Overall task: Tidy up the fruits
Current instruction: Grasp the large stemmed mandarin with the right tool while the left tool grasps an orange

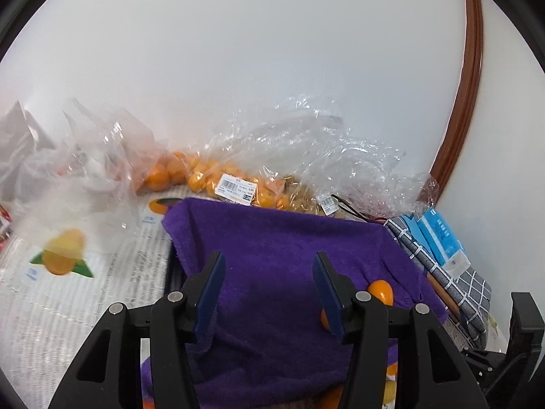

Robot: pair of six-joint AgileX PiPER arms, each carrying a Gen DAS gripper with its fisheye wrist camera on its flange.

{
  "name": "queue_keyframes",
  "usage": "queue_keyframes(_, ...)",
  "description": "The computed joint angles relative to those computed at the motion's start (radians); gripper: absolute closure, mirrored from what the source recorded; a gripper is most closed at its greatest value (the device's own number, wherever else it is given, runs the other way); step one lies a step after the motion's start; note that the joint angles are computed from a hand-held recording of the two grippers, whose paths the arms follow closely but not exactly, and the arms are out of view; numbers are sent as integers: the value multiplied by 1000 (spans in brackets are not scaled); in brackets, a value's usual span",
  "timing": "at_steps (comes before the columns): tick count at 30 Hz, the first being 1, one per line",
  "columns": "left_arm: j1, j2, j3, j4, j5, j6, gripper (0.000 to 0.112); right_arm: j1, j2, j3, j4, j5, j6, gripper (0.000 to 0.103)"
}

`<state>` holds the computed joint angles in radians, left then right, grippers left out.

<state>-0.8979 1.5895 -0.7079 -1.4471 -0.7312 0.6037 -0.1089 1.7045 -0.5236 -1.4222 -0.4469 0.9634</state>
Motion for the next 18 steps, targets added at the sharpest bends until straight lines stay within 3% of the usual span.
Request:
queue_keyframes(5, -82, -78, 89, -38, -20, -25, 61, -31, -19, 38, 50, -48, -75, 60)
queue_keyframes(12, -143, -105, 199, 55, 96, -211, 61, -57, -32, 43, 44, -77, -70, 60)
queue_keyframes(16, -175, -57, 157, -59, 85, -91, 61, -44, -41, 57, 86, -72, -119, 60)
queue_keyframes(18, -161, -42, 151, -64, 121, -94, 62, -47, -45, 63, 96, -78, -134, 60)
